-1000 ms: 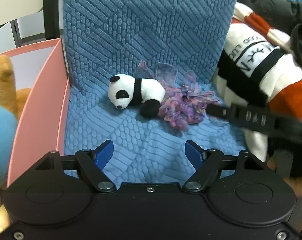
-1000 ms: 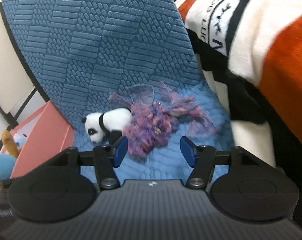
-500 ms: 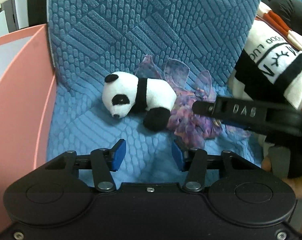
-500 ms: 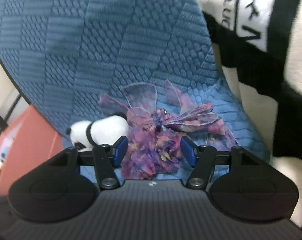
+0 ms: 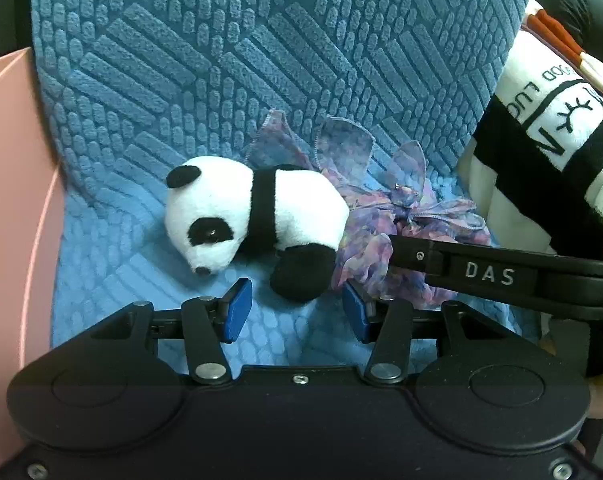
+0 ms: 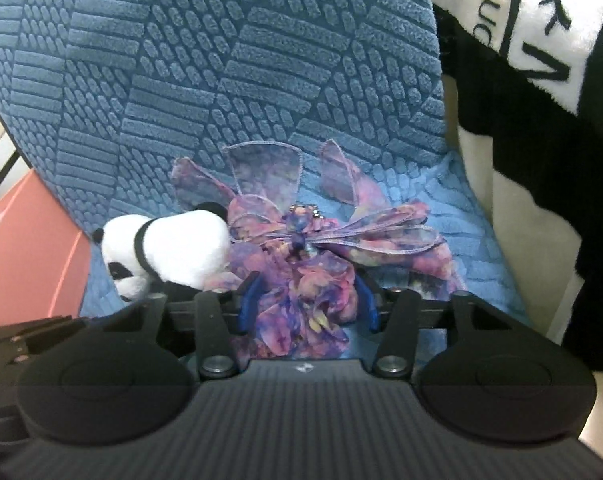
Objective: Organize objects
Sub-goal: 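Grasp the panda plush with the left gripper while the right gripper grasps the purple ribbon bow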
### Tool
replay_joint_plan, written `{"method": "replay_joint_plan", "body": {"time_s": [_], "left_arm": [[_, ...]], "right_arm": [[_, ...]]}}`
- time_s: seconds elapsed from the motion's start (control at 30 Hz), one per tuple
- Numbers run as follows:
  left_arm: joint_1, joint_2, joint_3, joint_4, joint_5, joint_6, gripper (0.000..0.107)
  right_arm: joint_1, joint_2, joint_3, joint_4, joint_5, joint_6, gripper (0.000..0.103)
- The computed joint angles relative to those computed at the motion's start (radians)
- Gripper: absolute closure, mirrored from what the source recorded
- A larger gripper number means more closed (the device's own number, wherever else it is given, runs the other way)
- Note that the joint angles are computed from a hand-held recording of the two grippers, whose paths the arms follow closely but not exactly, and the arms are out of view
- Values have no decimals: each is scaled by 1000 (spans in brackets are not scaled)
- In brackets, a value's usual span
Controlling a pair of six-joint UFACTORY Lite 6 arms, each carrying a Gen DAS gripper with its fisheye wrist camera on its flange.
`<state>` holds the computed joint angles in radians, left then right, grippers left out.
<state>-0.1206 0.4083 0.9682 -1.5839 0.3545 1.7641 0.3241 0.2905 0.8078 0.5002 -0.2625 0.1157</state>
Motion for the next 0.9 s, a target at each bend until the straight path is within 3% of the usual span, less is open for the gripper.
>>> {"method": "replay_joint_plan", "body": {"time_s": [0.1, 0.23, 0.3, 0.37, 0.47, 0.57, 0.77, 0.9], "left_arm": [[-4, 14, 12, -34, 3, 30, 61], [-6, 28, 27, -32, 6, 27, 61], [-9, 32, 31, -35, 2, 33, 66], [-9, 34, 34, -32, 6, 33, 79], [-6, 13, 17, -44, 15, 47, 81], [5, -33, -20, -55, 26, 73, 82], [45, -157, -118, 82, 59, -37, 83], [81, -284, -227, 168, 75, -71, 83]], "right_arm": [[-16, -8, -13, -78, -3, 90, 59], [-17, -1, -5, -7, 3, 20, 71], [-18, -3, -6, -10, 7, 15, 76], [-20, -6, -6, -3, 16, 1, 80], [-19, -11, -10, -8, 21, 12, 88], [-15, -19, -12, -35, 31, 33, 89], [33, -32, -16, 172, 32, -160, 89], [80, -51, -19, 427, 18, -397, 89]]}}
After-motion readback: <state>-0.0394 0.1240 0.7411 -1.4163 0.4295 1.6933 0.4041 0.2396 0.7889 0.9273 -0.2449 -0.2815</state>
